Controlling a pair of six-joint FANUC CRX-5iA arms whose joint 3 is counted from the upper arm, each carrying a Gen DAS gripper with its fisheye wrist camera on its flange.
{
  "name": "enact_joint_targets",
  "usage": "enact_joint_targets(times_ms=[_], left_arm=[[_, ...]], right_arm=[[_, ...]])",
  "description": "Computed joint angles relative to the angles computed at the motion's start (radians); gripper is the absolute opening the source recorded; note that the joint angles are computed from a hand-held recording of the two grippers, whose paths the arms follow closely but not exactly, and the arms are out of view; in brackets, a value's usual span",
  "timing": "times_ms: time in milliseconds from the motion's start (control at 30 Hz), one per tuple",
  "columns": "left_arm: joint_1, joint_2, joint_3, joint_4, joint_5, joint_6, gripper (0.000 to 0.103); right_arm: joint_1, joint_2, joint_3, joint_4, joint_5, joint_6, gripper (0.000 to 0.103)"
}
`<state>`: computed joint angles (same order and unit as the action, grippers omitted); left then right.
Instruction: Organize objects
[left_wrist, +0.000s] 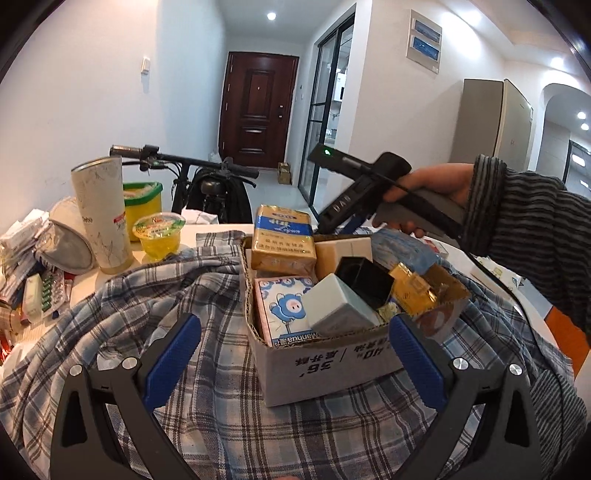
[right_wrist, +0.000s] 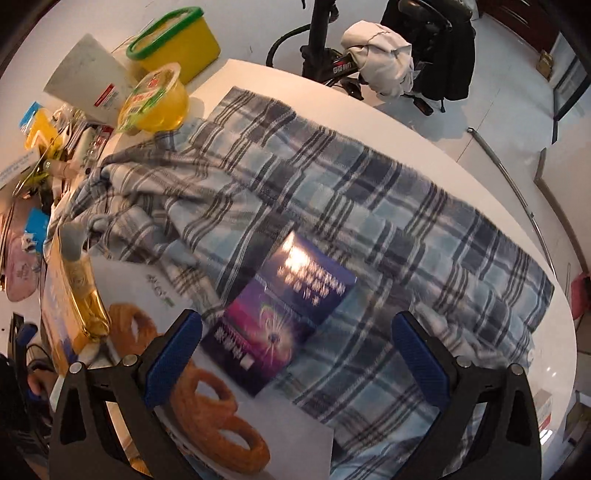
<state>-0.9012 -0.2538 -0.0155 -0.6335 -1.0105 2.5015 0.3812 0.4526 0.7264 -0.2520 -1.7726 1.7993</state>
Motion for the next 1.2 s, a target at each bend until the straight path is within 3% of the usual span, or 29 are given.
enact_joint_targets(times_ms=[233, 433, 533, 700, 1033, 1200], left_arm=[[0.055, -0.019, -0.033, 0.08, 0.036, -0.013, 0.103], [0.054, -0.021, -0.032, 0.078, 0.032, -0.011, 0.103], [0.047, -0.02, -0.028, 0.069, 0.026, -0.009, 0.103], [0.046, -0.016, -0.023, 0.069, 0.02, -0.011, 0.103], [0.037, -0.012, -0.018, 0.056, 0.013, -0.001, 0.103], [0.026, -0.008, -0.01, 0.037, 0.003, 0.003, 0.103]], right_arm=[[0.009, 0.04, 0.058, -0.028, -0.084, -0.1, 0.102], [0.053, 0.082, 0.074, 0.051, -0.138, -0.161, 0.1], [0.047, 0.09, 0.1, 0.031, -0.152, -0.172, 0.09], [0.058, 0.09, 0.072, 0.07, -0.119, -0.181, 0.061], [0.056, -0.032, 0.051, 0.109, -0.003, -0.16, 0.057], [0.044, -0.06, 0.144, 0.103, -0.039, -0.131, 0.057]])
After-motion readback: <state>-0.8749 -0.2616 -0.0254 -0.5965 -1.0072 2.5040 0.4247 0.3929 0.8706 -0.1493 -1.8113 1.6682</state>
